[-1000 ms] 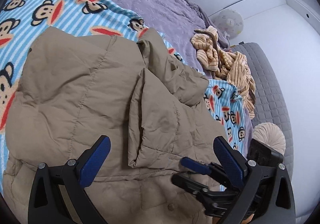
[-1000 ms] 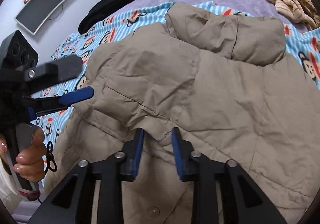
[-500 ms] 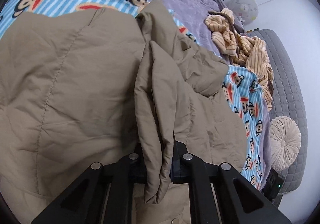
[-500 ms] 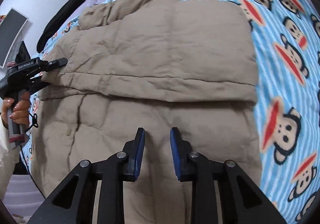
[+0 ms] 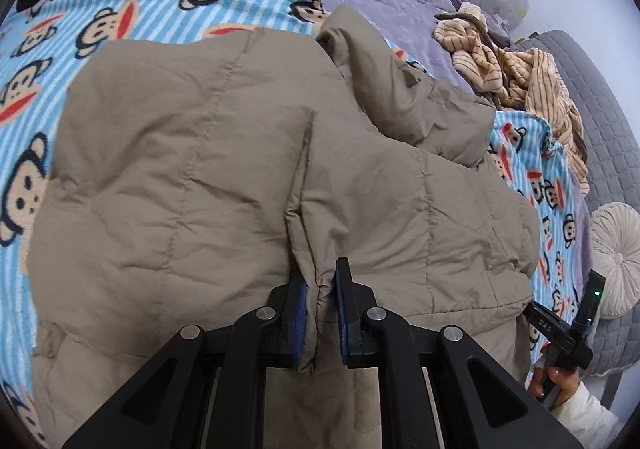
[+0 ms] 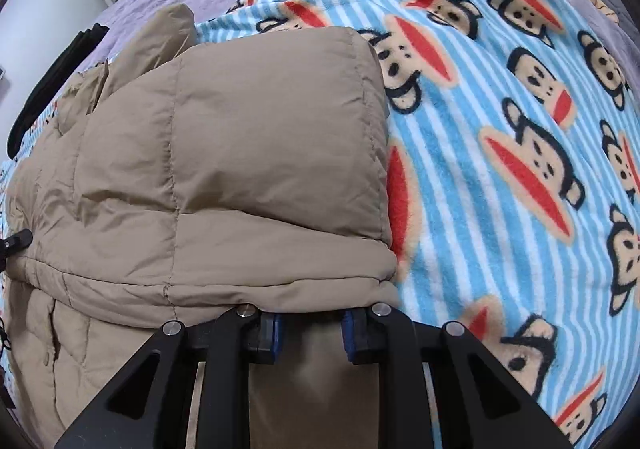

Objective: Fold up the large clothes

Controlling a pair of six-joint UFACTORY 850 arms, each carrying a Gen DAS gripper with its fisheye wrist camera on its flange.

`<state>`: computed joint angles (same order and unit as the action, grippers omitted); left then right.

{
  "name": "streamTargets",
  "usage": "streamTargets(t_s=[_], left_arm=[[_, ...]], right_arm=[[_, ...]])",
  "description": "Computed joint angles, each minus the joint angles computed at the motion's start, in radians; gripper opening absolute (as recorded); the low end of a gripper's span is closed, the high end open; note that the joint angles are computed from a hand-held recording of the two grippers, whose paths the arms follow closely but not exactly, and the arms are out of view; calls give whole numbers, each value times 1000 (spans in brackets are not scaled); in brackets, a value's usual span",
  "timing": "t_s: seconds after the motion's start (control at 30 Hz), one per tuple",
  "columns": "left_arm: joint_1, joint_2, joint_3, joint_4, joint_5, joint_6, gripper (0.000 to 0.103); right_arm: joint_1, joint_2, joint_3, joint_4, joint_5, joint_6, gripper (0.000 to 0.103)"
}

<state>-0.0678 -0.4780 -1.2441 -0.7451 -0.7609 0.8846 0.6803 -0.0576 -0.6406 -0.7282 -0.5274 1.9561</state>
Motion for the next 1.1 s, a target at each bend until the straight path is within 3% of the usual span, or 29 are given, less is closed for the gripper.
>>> streamTargets(t_s=[0.1,0.2,0.3,0.37,0.4,0.43,0.5,0.67,0.83,0.93,1.1], left_arm=[[7,52,29,79,123,-32,17],[28,75,26,76,127,5,17],[33,92,23,43,98,52,17],[16,97,22,8,77,80,17],[2,98,22,-6,69,89,17],[-11,97,23,-15,65,95,17],[-48,94,28,-10,93,89,17],[-110,46,32,95,243,-26,17],[-99,-10,18,17,238,43,17],[-109,-18,17,14,255,57,17],[-119,13,27,103,276,-16,17]], right_arm=[[-5,6,-1,13,12,-6,23],[0,59,9,93,15,-47,29],[41,127,32,143,34,-50,60],[106,174,41,117,-10,10,60],[137,193,44,97,-38,47,58],[155,213,51,66,-54,95,39],[149,250,66,31,-62,143,13],[-20,272,110,-133,83,245,13],[-136,142,93,-64,202,74,10],[-152,95,110,-158,255,183,8],[-138,67,100,-234,221,277,8]])
